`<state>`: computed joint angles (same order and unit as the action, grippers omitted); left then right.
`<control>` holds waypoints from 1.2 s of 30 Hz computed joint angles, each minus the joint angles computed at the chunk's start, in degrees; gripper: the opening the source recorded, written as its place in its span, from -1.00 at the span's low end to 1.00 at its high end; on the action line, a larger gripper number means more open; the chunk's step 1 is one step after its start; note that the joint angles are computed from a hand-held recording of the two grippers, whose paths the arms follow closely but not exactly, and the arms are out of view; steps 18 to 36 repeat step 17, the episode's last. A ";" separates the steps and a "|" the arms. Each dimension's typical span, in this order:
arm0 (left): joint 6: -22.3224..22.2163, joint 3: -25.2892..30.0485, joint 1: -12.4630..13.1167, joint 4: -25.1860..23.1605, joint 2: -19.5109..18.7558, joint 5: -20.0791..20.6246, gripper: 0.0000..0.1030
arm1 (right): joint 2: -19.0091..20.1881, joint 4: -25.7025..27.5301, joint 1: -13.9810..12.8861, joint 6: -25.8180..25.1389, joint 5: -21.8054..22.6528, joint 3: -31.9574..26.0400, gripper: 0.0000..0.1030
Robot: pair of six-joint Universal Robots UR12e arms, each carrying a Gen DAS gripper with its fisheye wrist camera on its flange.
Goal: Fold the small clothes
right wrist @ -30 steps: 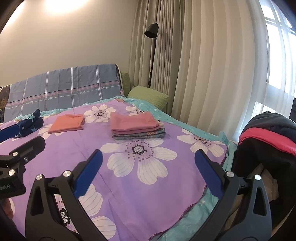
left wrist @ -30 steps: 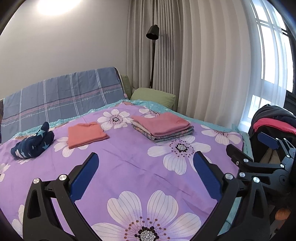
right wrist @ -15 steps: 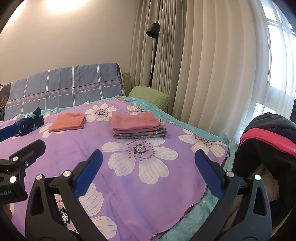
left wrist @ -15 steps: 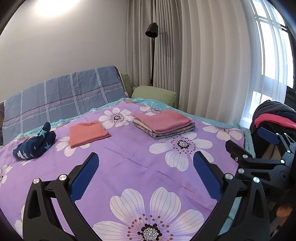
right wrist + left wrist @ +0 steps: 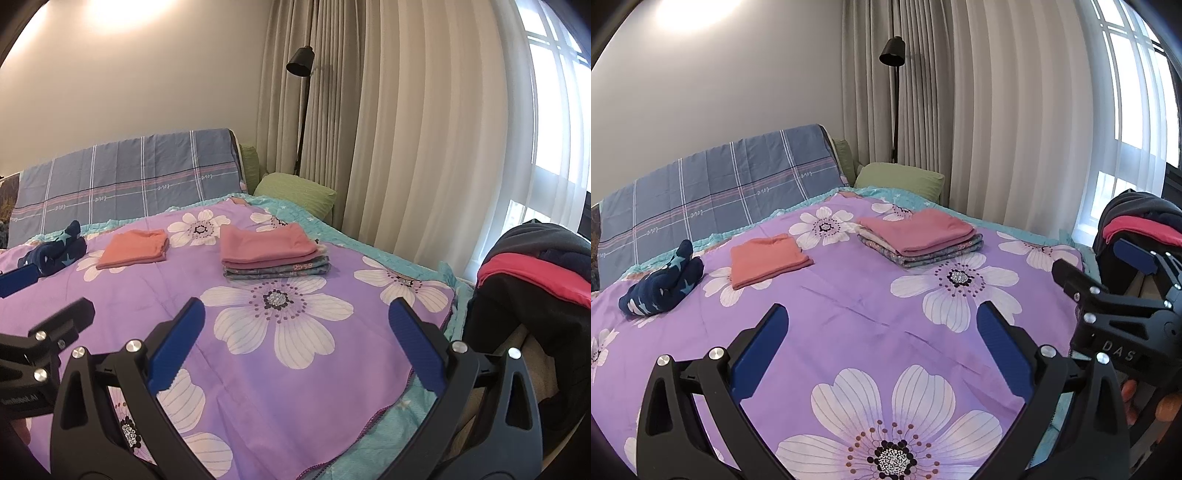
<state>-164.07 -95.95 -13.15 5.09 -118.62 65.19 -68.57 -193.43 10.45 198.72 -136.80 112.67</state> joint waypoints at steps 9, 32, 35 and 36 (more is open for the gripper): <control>0.48 0.02 -0.24 -0.35 -0.05 0.84 0.97 | 0.05 0.05 0.08 -0.27 0.24 -0.07 0.96; 0.24 -0.07 -0.21 -0.59 -0.08 1.11 0.97 | 0.05 0.19 0.12 -0.20 0.17 -0.10 0.96; 0.24 -0.07 -0.21 -0.59 -0.08 1.11 0.97 | 0.05 0.19 0.12 -0.20 0.17 -0.10 0.96; 0.24 -0.07 -0.21 -0.59 -0.08 1.11 0.97 | 0.05 0.19 0.12 -0.20 0.17 -0.10 0.96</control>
